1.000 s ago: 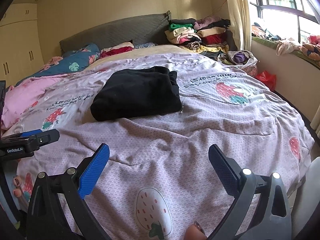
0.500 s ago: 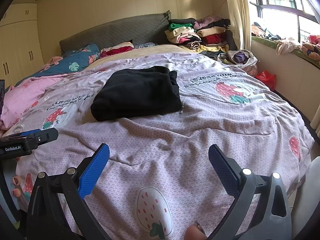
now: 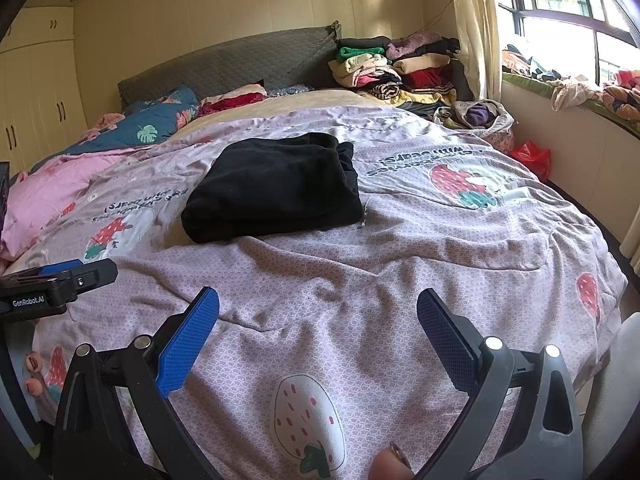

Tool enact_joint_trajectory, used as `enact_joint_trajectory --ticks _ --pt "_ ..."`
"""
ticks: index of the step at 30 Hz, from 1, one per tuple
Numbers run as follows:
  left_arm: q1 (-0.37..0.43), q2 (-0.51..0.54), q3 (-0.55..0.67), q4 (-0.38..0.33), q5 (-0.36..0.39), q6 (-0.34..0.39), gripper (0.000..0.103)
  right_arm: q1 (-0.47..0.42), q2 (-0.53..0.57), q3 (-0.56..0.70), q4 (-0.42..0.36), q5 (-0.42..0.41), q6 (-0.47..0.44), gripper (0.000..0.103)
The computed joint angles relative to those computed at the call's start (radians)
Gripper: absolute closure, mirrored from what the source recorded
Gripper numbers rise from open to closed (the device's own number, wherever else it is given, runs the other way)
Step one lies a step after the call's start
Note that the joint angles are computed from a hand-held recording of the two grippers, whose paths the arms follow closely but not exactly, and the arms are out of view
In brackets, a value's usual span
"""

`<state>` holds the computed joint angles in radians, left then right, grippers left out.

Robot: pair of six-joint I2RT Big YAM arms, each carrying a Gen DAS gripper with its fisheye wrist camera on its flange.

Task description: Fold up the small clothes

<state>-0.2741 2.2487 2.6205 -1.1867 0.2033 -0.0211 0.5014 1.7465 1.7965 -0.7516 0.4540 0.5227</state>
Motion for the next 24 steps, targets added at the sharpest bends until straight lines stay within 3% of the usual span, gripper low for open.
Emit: enact_joint_trajectory --ticks 24 --pt "-0.001 -0.005 -0.015 0.001 -0.03 0.02 0.009 0.001 -0.002 0.002 -0.01 0.0 0.004 0.004"
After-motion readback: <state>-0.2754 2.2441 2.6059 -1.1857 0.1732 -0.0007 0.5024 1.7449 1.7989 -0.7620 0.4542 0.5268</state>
